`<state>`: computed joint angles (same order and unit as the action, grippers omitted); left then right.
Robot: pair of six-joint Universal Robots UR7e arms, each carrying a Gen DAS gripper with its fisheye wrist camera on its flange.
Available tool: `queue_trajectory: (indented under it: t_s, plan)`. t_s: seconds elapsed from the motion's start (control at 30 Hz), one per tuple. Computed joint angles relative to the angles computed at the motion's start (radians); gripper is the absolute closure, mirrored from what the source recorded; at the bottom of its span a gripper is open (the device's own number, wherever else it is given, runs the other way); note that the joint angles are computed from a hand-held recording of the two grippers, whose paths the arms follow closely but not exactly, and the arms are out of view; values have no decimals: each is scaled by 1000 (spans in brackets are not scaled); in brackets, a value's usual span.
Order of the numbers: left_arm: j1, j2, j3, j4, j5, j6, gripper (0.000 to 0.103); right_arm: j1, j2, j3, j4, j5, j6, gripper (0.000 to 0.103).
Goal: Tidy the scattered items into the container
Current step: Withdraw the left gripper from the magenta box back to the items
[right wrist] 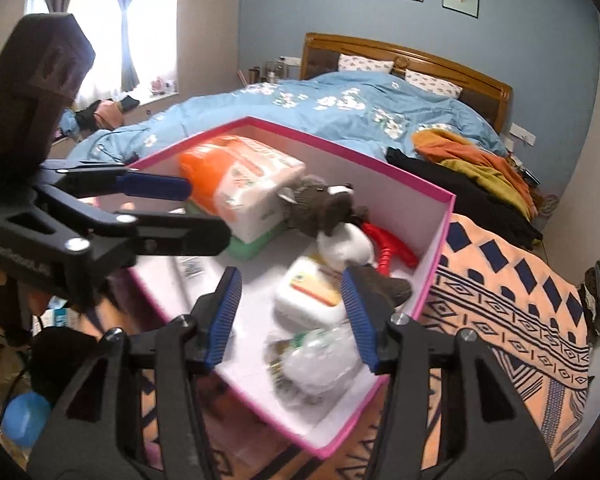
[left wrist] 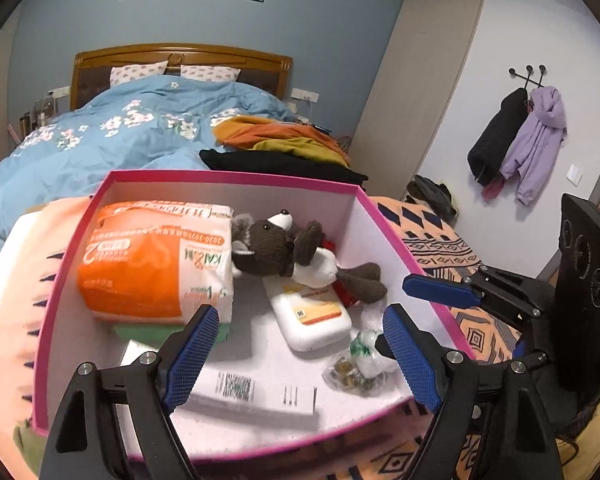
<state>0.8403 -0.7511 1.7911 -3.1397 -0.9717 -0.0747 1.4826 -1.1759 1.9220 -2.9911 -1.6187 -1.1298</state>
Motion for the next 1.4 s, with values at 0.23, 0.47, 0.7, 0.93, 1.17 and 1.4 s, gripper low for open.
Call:
queue_trajectory:
  t_s: [0.23, 0.47, 0.7, 0.93, 1.17, 1.4]
  plan:
    - [-22, -34, 94, -83, 12, 11, 17, -26, -55, 65, 16, 87, 25, 49]
    - [-55, -47, 163, -163, 29, 36, 17, -47, -97, 107, 42, 156, 73, 49]
    - [-79, -66, 228, -227, 42, 19, 17, -78, -146, 156, 61, 227, 90, 47]
    - [-76, -113, 315, -239, 11, -41, 17, -107, -196, 198, 126, 275, 77, 43]
    - [-78, -157, 406, -227, -7, -77, 17, -137, -234, 232, 212, 293, 44, 43]
    - [-96, -182, 480, -263, -16, -117, 17, -166, -250, 270, 271, 287, 21, 43]
